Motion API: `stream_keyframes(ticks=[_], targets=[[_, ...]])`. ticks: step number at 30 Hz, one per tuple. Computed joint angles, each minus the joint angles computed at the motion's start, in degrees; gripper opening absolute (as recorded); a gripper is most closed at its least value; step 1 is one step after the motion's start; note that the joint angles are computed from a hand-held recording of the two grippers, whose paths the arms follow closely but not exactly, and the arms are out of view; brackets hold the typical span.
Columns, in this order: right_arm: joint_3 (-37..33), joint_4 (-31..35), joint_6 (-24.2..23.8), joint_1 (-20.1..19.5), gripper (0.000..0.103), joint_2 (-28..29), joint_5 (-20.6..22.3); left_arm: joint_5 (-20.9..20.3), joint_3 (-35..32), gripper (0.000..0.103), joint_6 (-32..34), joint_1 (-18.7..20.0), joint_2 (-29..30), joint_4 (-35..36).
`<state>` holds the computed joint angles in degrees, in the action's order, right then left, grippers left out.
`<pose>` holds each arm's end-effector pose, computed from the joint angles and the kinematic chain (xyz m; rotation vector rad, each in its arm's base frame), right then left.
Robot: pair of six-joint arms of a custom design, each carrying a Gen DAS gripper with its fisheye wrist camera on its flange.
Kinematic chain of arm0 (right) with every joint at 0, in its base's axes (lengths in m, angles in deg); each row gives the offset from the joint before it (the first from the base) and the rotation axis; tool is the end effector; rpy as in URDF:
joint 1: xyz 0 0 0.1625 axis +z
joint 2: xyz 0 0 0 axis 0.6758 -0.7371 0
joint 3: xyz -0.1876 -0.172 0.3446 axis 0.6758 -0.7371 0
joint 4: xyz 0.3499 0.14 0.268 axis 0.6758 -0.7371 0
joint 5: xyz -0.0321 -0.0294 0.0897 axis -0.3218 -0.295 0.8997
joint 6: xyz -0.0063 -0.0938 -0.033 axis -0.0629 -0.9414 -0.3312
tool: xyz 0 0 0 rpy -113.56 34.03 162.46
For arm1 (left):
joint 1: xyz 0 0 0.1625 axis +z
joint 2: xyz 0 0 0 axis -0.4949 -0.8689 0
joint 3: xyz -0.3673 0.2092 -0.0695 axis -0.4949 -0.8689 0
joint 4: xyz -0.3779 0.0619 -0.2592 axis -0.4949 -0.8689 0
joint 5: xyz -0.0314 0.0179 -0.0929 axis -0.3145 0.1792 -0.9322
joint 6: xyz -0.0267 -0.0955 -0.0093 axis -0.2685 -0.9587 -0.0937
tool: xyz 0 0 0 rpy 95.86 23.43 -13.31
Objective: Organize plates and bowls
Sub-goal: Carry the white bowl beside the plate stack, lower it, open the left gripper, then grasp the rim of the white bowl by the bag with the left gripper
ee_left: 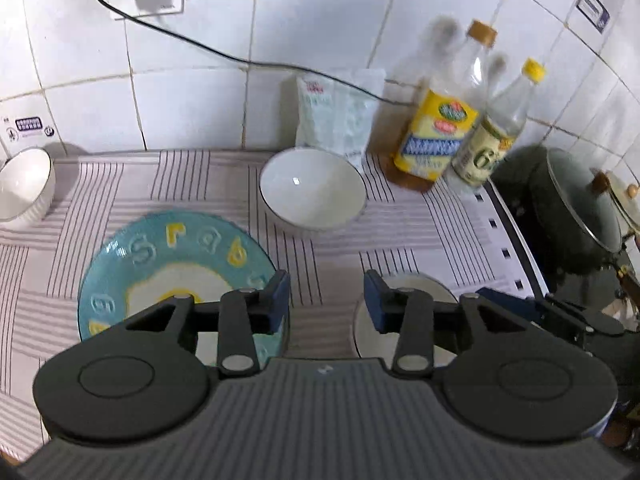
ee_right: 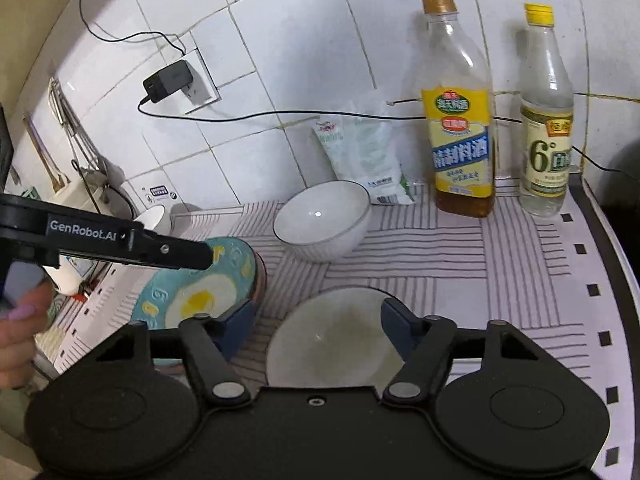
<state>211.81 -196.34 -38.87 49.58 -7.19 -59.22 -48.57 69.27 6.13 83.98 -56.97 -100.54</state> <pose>0.1216 -0.5483 0.1752 0.2587 -2.4162 1.2054 -0.2687 -0.6785 0.0984 0.8027 2.6073 -0.6281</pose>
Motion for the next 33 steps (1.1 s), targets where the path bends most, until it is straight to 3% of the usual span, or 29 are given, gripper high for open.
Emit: stream_keyframes(ticks=[4,8,16,22,24,25,26,30,32,33], targets=[[-3.85,2.96,4.19,0.58,0.069,2.05,-1.01,-0.34,-3.89,0.042,2.03,1.07,2.58,0.07],[-8.37,5.9,7.91,0.36,0.065,4.42,-1.61,-0.19,-7.49,0.048,5.1,1.99,5.52,-0.42],[-17.0,14.48,20.43,-1.76,0.062,7.8,-1.34,1.57,-18.95,0.052,3.97,3.63,13.02,8.36],[-23.34,19.96,27.79,-3.1,0.047,11.12,-3.9,1.45,-25.88,0.052,2.5,4.99,18.12,12.05],[-24.64,22.01,29.8,-3.69,0.032,11.65,-4.07,2.0,-27.17,0.052,2.18,5.2,19.26,13.0],[-24.91,22.45,30.37,-4.03,0.028,11.72,-3.42,2.47,-27.75,0.051,1.89,5.24,19.81,13.49],[-24.99,22.3,30.53,-4.33,0.016,11.74,-2.5,2.6,-28.01,0.051,1.69,5.31,20.09,13.85],[-25.77,23.51,28.86,-3.76,0.009,11.9,-5.43,2.94,-29.29,0.049,-0.45,5.46,21.0,16.29],[-25.45,23.59,29.66,-4.22,0.007,11.53,-4.46,2.17,-29.24,0.043,-1.41,5.6,20.95,16.86],[-25.28,23.46,30.12,-4.52,0.007,11.39,-3.76,1.71,-29.25,0.032,-1.76,5.67,20.95,17.21]])
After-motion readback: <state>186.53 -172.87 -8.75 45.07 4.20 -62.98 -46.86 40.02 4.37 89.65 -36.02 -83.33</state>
